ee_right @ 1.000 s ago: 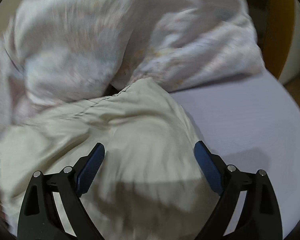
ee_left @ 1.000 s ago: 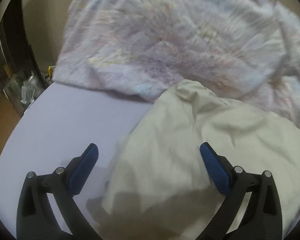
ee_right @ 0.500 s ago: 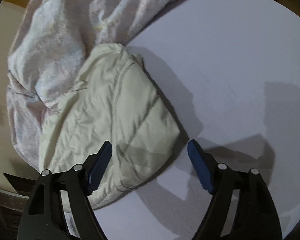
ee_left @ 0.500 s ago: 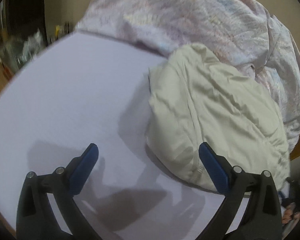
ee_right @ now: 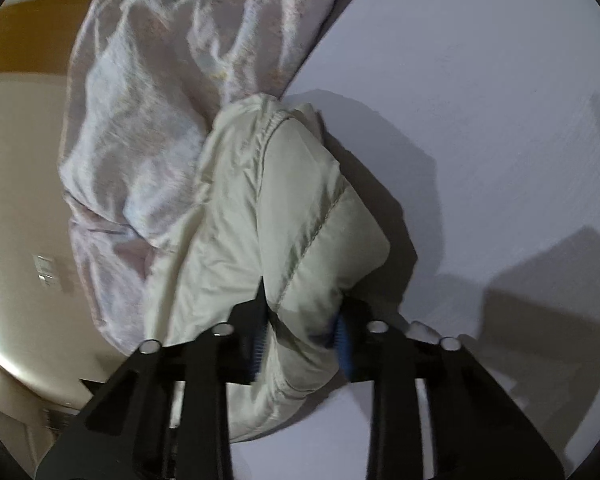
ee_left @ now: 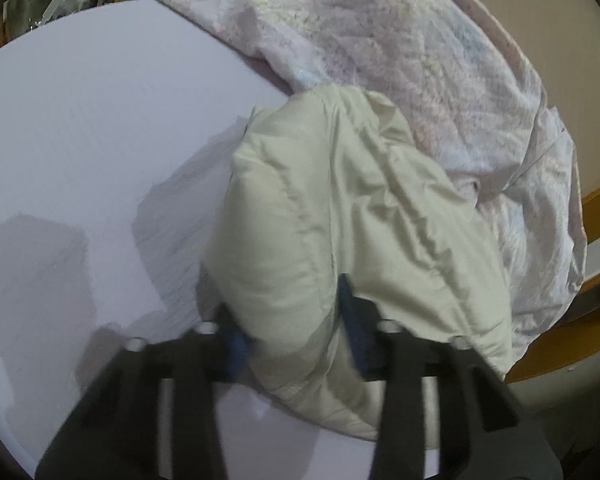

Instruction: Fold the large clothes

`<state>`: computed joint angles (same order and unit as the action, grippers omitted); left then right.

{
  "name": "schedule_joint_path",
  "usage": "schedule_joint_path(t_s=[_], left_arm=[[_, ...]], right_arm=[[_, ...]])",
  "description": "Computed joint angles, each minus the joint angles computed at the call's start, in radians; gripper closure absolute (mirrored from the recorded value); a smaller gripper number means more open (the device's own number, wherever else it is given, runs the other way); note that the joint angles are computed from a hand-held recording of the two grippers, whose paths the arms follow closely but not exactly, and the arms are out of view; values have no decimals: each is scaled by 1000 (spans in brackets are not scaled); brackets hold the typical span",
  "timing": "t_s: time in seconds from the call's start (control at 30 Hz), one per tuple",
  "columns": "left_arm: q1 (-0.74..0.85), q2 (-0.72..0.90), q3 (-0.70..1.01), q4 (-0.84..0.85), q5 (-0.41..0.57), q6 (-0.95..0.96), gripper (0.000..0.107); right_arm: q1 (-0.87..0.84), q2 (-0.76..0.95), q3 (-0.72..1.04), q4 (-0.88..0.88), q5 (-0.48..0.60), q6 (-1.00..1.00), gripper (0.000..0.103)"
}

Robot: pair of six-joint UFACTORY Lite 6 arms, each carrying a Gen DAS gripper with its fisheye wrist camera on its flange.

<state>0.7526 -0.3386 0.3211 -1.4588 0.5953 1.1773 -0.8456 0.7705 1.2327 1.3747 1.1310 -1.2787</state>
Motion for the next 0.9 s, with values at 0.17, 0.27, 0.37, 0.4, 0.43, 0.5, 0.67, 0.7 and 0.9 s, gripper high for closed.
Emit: schedule_joint_path(t_s=[0.17, 0.27, 0.37, 0.4, 0.43, 0.5, 0.67, 0.7, 0.9], left_arm=[[129, -23, 50, 112, 140, -46, 87], [262, -112, 48, 228, 246, -84, 87], [443, -181, 50, 356, 392, -72, 87], [543, -196, 54, 411, 471, -37, 87], [608, -204, 58, 448, 518, -11, 87], [757, -207, 63, 523, 612, 67, 86], [1072, -149, 77, 703, 741, 286, 84], [1110, -137, 77, 729, 747, 321, 82], [1245, -129, 57, 747, 746, 489, 44]], right_arm=[[-23, -76, -65, 7, 87, -7, 83], [-48, -157, -139, -26, 141, -34, 84], [-109, -244, -226, -108, 194, -73, 84], [-126, -260, -241, -133, 206, -78, 84], [-161, -286, -272, -180, 221, -93, 84], [-217, -304, -304, -253, 240, -114, 84], [-358, -374, -404, -420, 198, -197, 83], [-376, -408, -429, -444, 164, -226, 80], [-447, -635, -533, -420, 19, -341, 60]])
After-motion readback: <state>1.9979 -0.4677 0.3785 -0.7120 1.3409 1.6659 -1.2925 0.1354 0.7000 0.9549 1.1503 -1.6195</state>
